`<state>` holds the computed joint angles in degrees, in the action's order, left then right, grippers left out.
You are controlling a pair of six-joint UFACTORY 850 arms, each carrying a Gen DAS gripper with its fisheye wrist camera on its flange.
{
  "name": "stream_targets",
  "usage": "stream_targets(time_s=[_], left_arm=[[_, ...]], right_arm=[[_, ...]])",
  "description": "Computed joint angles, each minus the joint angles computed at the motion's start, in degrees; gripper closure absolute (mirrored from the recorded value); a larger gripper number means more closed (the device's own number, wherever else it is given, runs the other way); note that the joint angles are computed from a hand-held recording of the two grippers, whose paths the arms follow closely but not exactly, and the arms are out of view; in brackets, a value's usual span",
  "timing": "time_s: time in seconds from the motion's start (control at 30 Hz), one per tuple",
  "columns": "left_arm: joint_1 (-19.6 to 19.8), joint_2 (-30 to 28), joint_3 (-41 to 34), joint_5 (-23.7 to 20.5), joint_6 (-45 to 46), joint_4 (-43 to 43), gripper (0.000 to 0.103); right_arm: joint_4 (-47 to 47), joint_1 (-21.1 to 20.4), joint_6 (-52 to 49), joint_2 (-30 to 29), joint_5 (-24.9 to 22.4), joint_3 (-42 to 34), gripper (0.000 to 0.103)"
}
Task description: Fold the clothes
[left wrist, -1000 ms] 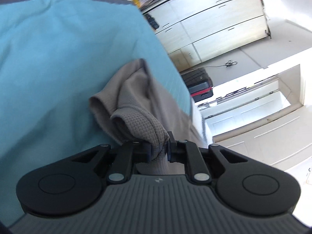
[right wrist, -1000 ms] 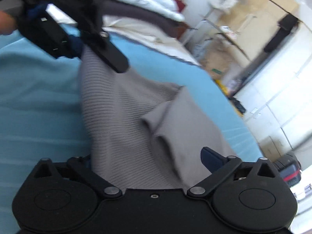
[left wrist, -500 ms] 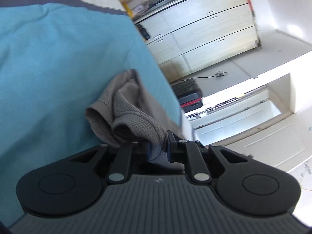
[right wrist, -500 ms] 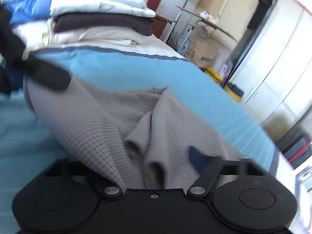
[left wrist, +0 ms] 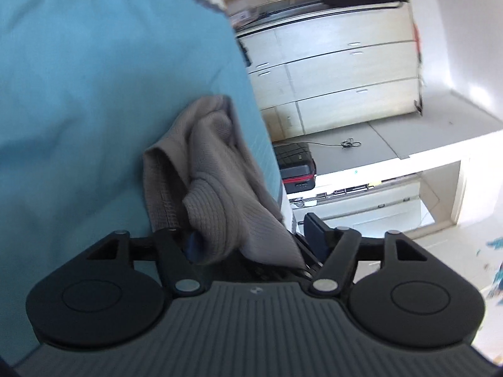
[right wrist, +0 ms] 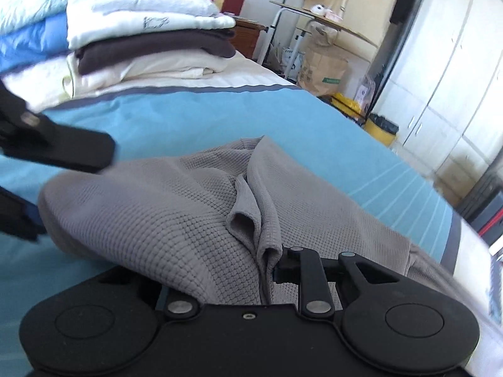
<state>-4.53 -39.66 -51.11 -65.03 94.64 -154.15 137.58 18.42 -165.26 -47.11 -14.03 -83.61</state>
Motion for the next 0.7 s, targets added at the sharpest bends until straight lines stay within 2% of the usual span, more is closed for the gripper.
stream_targets(time_s=[0.03, 0.07, 0.13, 0.2, 0.3, 0.47, 0.53, 0.57, 0.63, 0.67, 0.7], left_arm=[[0.2, -0.6, -1.8, 2.6, -1.2, 1.1, 0.049], [0.3, -1.1, -3.8, 5.4, -2.4, 2.4, 0.075], [0.3, -2.2, -7.8, 9.4, -5.2, 5.7, 0.091], [-0.6, -2.5, -11.3, 10.9, -6.2, 8.6, 0.092], [-2.8, -3.0, -16.8, 11.6, -6.2, 11.1, 0.092], [-7.7, -7.1, -31.3, 12.2, -13.2, 20.2, 0.092], [-10.9, -10.3, -40.0, 15.0, -17.5, 26.9, 0.092], [-12.7, -12.5, -45.3, 17.1, -20.5, 31.5, 0.092], [-16.3, -18.1, -57.3, 21.1, -28.5, 41.4, 0.091], [-18.2, -21.4, -63.3, 23.2, -33.6, 45.7, 0.088], [-19.2, -25.1, -69.3, 22.9, -39.6, 50.7, 0.086]], right_arm=[[-4.1, -0.4, 5.9, 0.1, -0.6, 0.0, 0.075], [-8.4, -0.9, 11.9, 0.2, -1.4, 0.0, 0.076], [-16.7, -2.2, 23.9, 0.4, -3.0, -0.4, 0.079], [-22.5, -3.6, 33.6, 0.7, -4.6, -1.0, 0.080], [-25.2, -6.9, 45.0, 2.0, -9.3, -0.9, 0.079], [-19.5, -14.6, 56.2, 6.7, -19.6, 4.7, 0.079], [-17.8, -18.0, 58.9, 9.4, -19.6, 7.5, 0.079], [-19.9, -19.8, 63.2, 10.1, -18.0, 7.8, 0.077], [-28.6, -23.1, 75.2, 10.0, -13.2, 6.9, 0.064], [-34.1, -24.5, 81.2, 9.3, -10.1, 6.2, 0.047], [-39.9, -26.0, 87.2, 8.3, -7.8, 5.6, 0.041]])
